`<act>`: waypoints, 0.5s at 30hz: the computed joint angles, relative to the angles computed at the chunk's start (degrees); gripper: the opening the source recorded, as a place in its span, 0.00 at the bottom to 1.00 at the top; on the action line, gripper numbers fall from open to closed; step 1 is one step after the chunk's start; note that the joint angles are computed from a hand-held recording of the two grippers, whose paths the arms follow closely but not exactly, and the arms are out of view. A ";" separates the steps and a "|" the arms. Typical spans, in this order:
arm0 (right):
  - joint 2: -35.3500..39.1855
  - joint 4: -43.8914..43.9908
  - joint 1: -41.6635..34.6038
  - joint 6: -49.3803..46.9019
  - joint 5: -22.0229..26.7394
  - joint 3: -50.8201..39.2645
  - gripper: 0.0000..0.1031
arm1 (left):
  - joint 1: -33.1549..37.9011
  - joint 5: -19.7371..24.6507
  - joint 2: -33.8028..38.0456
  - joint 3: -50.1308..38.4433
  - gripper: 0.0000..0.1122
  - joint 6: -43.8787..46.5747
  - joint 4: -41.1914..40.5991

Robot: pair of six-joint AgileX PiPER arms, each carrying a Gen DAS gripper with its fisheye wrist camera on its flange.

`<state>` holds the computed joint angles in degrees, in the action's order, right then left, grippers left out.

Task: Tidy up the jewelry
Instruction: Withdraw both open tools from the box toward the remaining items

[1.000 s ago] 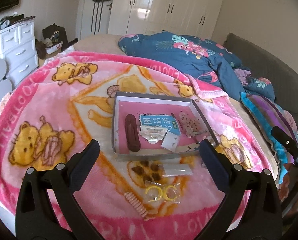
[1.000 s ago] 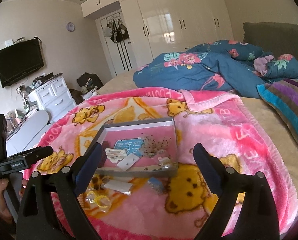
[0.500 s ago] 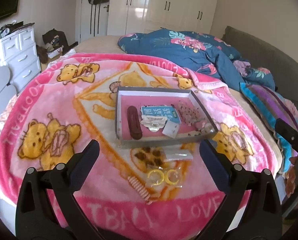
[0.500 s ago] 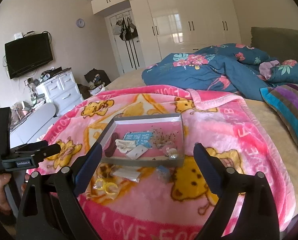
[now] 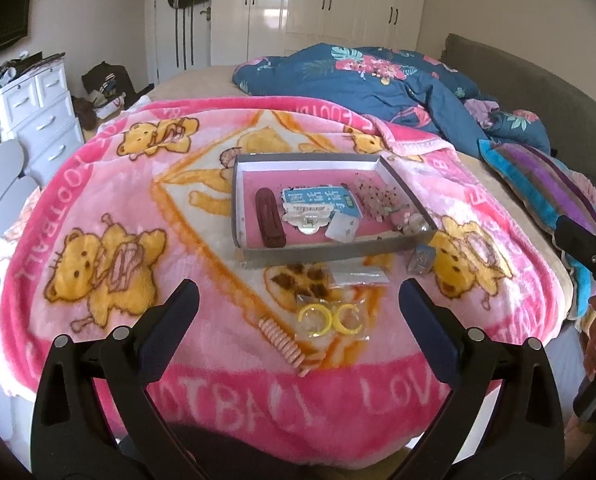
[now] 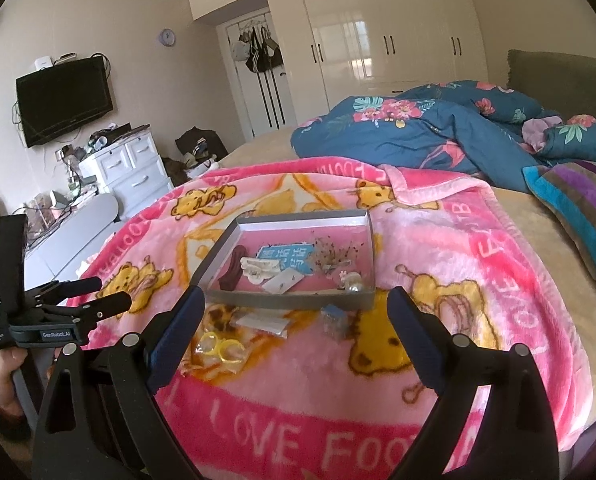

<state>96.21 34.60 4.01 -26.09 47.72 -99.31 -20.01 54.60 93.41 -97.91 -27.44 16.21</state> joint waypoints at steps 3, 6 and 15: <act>-0.49 0.23 -0.05 -0.70 0.08 1.04 0.89 | -0.47 -0.10 -0.60 1.25 0.83 -0.16 0.44; -0.85 0.47 0.12 -0.99 0.33 2.11 0.89 | -0.87 -0.22 -1.10 2.51 0.83 -0.75 0.70; -2.22 0.40 0.70 -2.43 0.21 5.91 0.89 | -0.90 -0.63 -2.14 7.18 0.83 -1.27 1.17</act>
